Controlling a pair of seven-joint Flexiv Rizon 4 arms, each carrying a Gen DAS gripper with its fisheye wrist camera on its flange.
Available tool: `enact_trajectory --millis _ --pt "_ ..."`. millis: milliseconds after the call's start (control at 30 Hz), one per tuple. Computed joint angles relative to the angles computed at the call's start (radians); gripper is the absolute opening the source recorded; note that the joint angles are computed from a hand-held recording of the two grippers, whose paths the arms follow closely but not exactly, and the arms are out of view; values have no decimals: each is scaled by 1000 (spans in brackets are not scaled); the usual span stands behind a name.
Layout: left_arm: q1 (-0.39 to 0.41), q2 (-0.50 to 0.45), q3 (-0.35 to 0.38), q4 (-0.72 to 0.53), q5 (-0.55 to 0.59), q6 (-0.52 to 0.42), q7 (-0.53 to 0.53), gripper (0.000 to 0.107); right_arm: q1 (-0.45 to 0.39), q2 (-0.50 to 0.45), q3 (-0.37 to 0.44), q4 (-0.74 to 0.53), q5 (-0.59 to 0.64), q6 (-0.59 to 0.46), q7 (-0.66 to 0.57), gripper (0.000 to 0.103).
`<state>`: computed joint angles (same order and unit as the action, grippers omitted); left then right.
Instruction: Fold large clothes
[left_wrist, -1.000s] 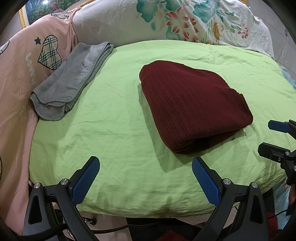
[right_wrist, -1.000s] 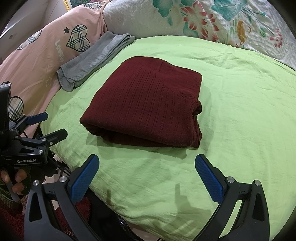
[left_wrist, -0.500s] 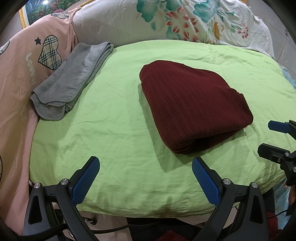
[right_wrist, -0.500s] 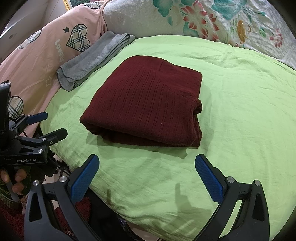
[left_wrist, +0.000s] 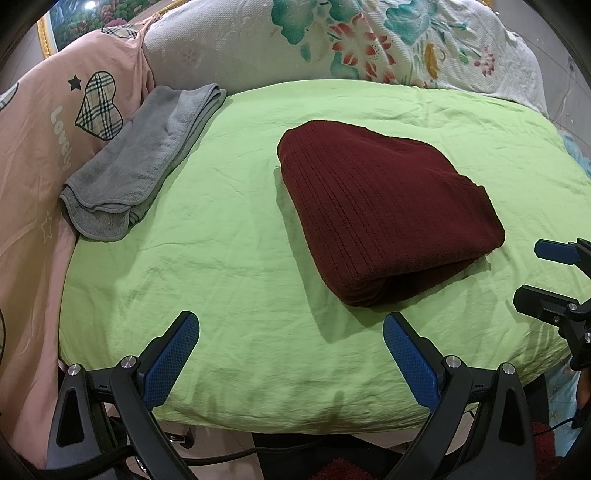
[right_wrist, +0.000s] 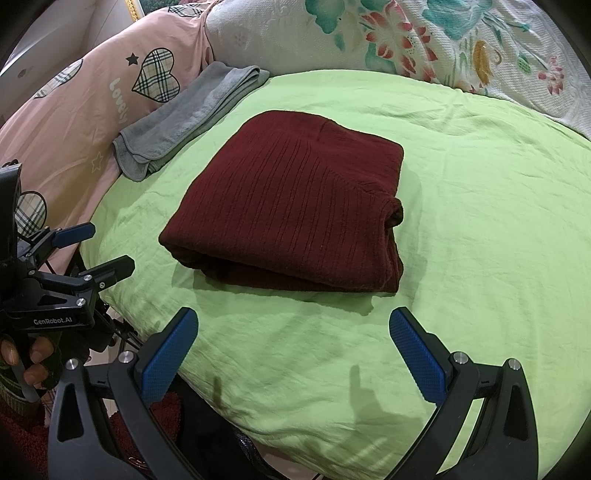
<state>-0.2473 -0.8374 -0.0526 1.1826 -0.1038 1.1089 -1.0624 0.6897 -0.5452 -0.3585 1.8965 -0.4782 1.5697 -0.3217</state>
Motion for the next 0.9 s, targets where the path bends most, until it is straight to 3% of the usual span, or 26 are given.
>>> enact_trajectory --millis 900 --pt "-5 -3 1 -14 6 -7 -4 100 -4 0 4 0 9 2 -12 103"
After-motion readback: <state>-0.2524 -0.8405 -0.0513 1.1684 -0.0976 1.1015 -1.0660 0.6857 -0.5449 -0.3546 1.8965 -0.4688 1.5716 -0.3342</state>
